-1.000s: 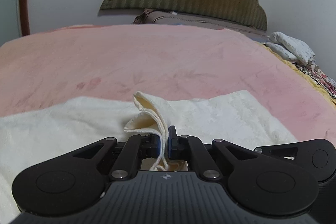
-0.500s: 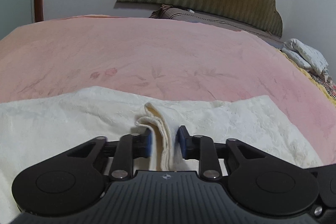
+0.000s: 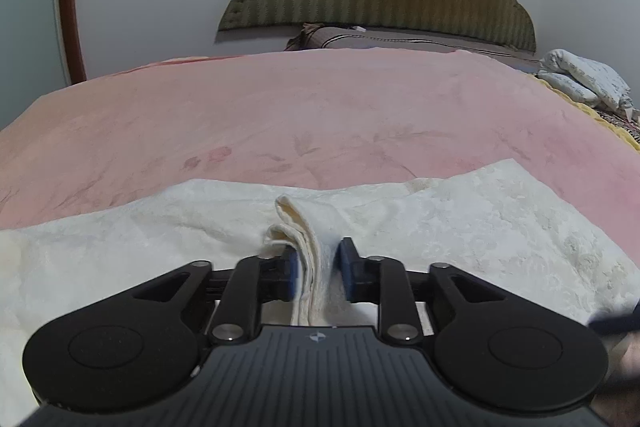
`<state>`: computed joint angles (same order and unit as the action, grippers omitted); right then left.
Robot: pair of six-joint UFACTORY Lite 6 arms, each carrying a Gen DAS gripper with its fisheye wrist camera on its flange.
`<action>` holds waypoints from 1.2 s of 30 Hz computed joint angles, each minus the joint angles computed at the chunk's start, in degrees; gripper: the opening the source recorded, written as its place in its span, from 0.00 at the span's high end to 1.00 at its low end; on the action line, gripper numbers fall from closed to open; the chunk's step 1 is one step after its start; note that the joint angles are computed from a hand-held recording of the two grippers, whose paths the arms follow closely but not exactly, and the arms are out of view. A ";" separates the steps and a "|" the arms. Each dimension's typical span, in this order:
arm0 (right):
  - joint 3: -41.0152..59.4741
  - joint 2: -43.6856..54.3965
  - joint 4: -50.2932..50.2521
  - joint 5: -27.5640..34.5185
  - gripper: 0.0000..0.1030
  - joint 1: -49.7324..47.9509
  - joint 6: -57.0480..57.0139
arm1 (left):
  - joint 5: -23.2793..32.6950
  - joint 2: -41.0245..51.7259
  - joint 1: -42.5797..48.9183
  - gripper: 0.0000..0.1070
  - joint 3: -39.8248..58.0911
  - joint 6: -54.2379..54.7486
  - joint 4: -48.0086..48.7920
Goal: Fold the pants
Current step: 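Open both grippers and lift them away from the pants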
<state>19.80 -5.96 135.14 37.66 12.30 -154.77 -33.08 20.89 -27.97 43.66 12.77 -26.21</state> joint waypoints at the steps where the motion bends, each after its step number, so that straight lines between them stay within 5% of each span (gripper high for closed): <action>1: -0.13 0.18 -3.83 2.12 0.78 -5.14 4.02 | 0.57 -0.24 0.23 0.57 0.02 0.20 -0.90; 5: 6.17 9.53 -7.26 -7.25 0.78 -12.37 8.54 | 0.08 -2.94 0.59 0.46 -2.08 5.07 -8.42; 10: 5.47 5.63 -7.49 -0.89 0.77 -14.24 10.81 | -2.03 -6.50 0.19 0.48 -1.08 16.81 -23.86; 13: 13.24 12.96 5.42 -1.68 0.76 -8.87 1.00 | 2.22 -8.20 0.74 0.47 0.98 13.35 -18.74; 16: 27.16 26.29 8.04 -6.68 0.72 -6.75 2.00 | 5.07 -4.96 -0.67 0.43 4.79 11.35 -13.90; 18: 33.00 33.35 11.10 -10.14 0.72 -5.59 1.22 | 5.66 0.86 -1.98 0.42 9.59 16.75 -18.37; 21: 28.86 31.07 15.26 -9.34 0.72 -5.02 -0.15 | 9.07 9.40 -0.61 0.39 17.04 23.11 -25.69; 25: 17.34 20.50 27.16 -6.78 0.71 -2.14 -11.46 | 4.77 6.07 -2.65 0.39 13.30 23.47 -27.71; 27: 13.60 17.69 20.82 -5.04 0.62 -2.64 -7.07 | 1.04 3.87 -5.55 0.36 10.59 26.40 -30.79; 29: 11.15 17.61 20.43 -4.03 0.33 -1.73 -8.09 | -1.54 1.17 -8.24 0.29 7.30 25.52 -31.07; 31: 9.15 20.47 29.04 -0.53 0.30 1.06 -16.91 | -2.36 -0.33 -9.67 0.18 4.37 22.32 -29.04; 33: 6.92 22.02 34.38 5.45 0.28 2.82 -21.04 | -1.89 0.08 -10.81 0.18 3.20 21.13 -28.37; 36: 7.18 22.66 34.39 6.18 0.19 3.13 -19.42 | -4.29 4.07 -12.03 0.16 2.21 17.60 -25.45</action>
